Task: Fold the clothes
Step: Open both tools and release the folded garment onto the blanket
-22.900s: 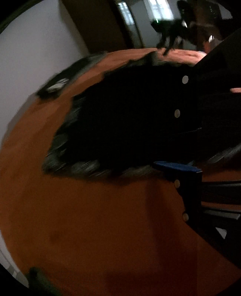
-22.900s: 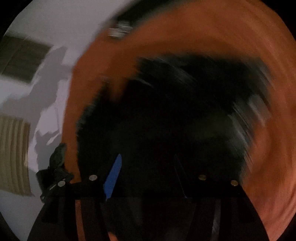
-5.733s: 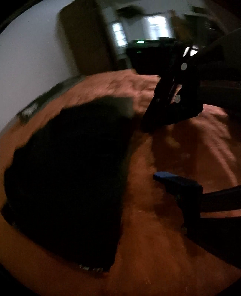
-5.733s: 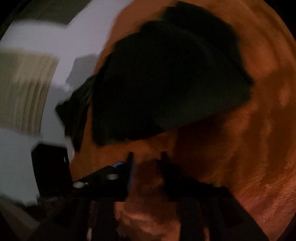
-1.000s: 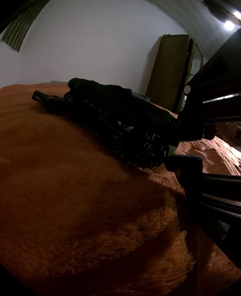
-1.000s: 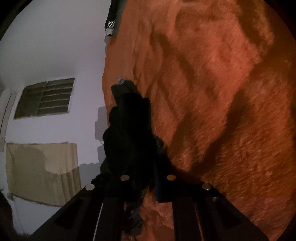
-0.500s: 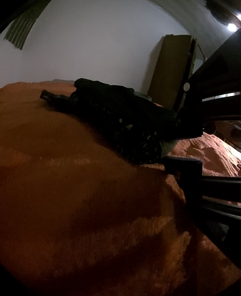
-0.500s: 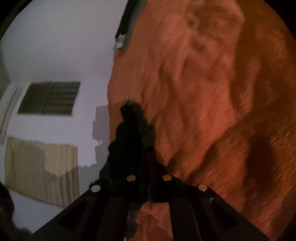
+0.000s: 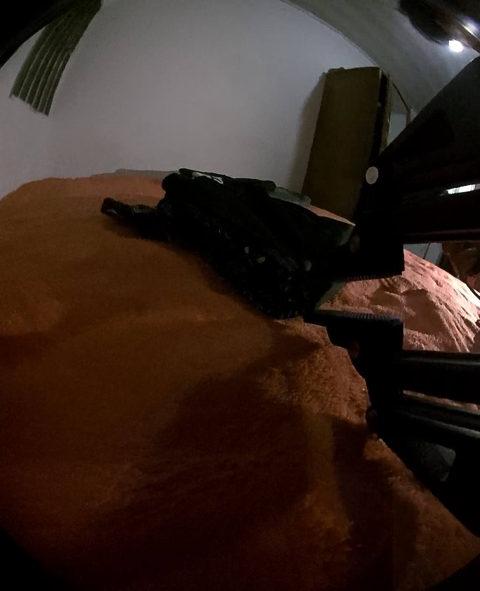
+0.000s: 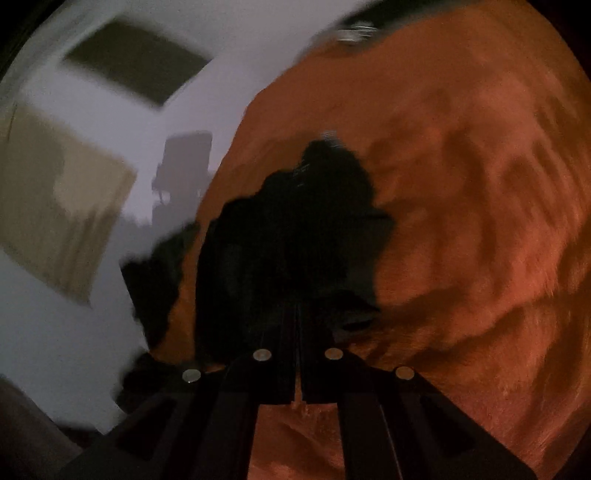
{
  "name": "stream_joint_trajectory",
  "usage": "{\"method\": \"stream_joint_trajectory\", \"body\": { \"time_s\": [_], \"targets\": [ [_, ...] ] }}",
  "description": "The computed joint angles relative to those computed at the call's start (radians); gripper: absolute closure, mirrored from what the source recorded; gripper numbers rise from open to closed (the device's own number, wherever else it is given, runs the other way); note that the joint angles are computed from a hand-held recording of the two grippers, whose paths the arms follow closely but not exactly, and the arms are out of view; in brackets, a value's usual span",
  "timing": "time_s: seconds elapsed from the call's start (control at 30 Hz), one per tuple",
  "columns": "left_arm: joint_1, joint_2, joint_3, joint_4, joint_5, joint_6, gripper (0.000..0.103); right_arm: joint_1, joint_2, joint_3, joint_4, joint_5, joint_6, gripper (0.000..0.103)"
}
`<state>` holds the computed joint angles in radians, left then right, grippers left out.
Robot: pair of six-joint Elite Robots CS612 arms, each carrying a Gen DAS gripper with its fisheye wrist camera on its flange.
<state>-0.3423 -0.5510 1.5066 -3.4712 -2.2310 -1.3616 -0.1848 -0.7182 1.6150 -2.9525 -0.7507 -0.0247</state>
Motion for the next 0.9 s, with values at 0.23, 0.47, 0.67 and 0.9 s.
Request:
{"method": "stream_joint_trajectory", "body": {
  "time_s": [0.23, 0.47, 0.67, 0.9],
  "targets": [
    [0.006, -0.015, 0.023, -0.001, 0.053, -0.021, 0.091, 0.099, -0.059, 0.049, -0.056, -0.218, -0.489, 0.043],
    [0.038, -0.045, 0.052, 0.02, 0.081, 0.026, 0.091, 0.22, -0.008, 0.127, -0.498, -0.566, -1.012, 0.043],
    [0.023, -0.055, -0.006, 0.118, 0.173, 0.147, 0.09, 0.28, 0.059, 0.129, -0.667, -0.665, -1.247, 0.043],
    [0.013, -0.091, 0.014, 0.171, 0.159, 0.341, 0.089, 0.322, 0.112, 0.089, -0.713, -0.736, -1.333, 0.043]
  ]
}}
